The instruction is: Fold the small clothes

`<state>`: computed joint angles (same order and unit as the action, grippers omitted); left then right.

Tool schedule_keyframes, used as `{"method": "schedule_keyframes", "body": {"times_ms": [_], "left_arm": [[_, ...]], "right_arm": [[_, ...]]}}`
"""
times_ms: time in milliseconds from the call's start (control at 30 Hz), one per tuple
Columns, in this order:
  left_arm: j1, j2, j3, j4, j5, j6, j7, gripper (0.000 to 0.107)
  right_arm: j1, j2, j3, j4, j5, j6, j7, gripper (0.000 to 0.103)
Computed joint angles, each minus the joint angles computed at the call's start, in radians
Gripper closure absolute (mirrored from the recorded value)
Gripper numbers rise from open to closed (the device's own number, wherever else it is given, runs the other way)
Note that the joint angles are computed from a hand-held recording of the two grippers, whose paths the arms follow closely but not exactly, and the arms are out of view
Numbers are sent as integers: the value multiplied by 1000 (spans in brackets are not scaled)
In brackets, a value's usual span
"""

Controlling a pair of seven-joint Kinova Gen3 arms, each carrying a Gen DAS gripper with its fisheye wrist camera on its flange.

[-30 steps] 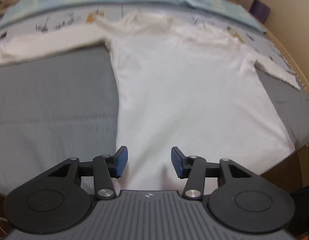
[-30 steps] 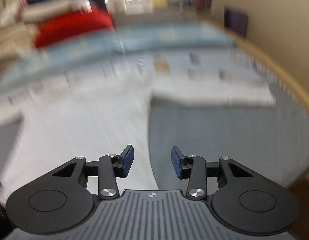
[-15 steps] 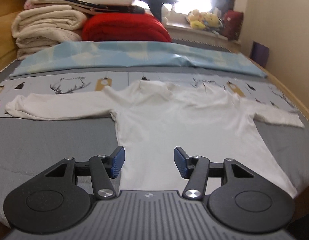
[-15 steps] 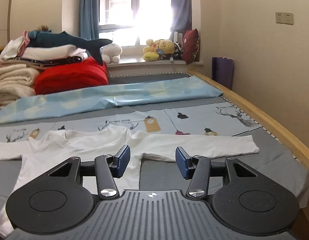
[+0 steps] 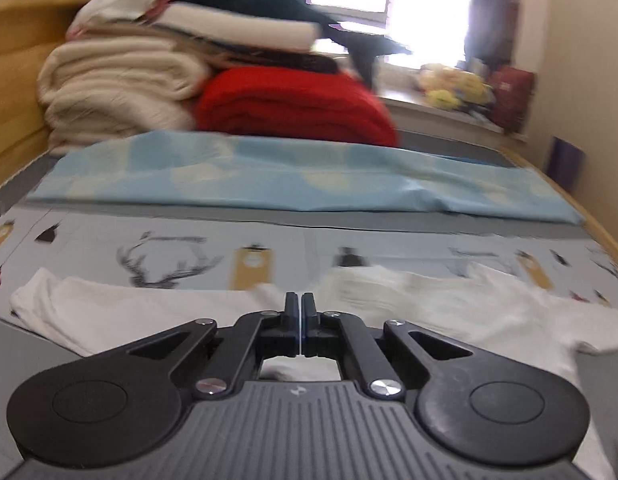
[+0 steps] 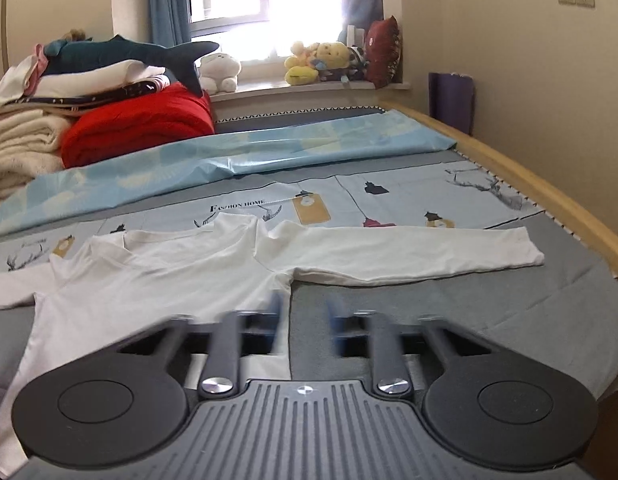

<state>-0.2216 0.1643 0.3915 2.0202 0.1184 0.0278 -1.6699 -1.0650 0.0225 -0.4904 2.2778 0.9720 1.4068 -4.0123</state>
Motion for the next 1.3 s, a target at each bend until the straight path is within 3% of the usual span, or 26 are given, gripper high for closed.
{"method": "schedule_keyframes", "body": {"times_ms": [100, 233, 333, 467, 533, 600, 700, 800, 867, 967, 1033, 1067, 1100, 1233, 1300], "left_arm": [[-30, 102, -84, -10, -34, -55, 31, 107], [-212, 232, -64, -72, -11, -9, 172, 107], [-351, 305, -2, -106, -16, -27, 260, 107], [-530, 409, 119, -153, -92, -72, 381, 105], [-586, 460, 162, -195, -78, -67, 375, 97], [-636, 511, 213, -246, -12, -25, 316, 80], [-729, 597, 325, -288, 57, -7, 221, 77], [-714, 636, 317, -342, 60, 12, 238, 67], [-680, 657, 290, -392, 74, 37, 249, 67], [-566, 651, 166, -475, 26, 115, 336, 68], [-487, 633, 80, -490, -26, 106, 404, 71], [-461, 626, 50, -492, -58, 107, 433, 82], [-435, 619, 18, -483, -82, 94, 450, 104], [-444, 582, 7, -375, -112, -57, 483, 107], [-481, 549, 36, -301, -120, -138, 525, 107]], "right_arm": [[-1, -4, 0, 26, 45, -17, -31, 103], [40, -1, 32, 12, 52, -72, 7, 103], [72, 6, 51, 3, 78, -112, 9, 103], [93, 34, 69, -19, 131, -146, 12, 103], [100, 48, 79, -31, 156, -164, 27, 103], [111, 59, 92, -47, 161, -181, 59, 103], [127, 66, 110, -62, 158, -207, 91, 103], [136, 69, 118, -70, 158, -221, 113, 103], [141, 76, 123, -81, 145, -225, 140, 103], [142, 85, 129, -96, 131, -225, 171, 103], [143, 91, 134, -106, 123, -226, 186, 103], [142, 95, 136, -111, 121, -225, 191, 103], [142, 99, 138, -116, 119, -224, 200, 103], [138, 114, 147, -134, 115, -225, 234, 103], [135, 119, 151, -141, 117, -226, 238, 103]]}}
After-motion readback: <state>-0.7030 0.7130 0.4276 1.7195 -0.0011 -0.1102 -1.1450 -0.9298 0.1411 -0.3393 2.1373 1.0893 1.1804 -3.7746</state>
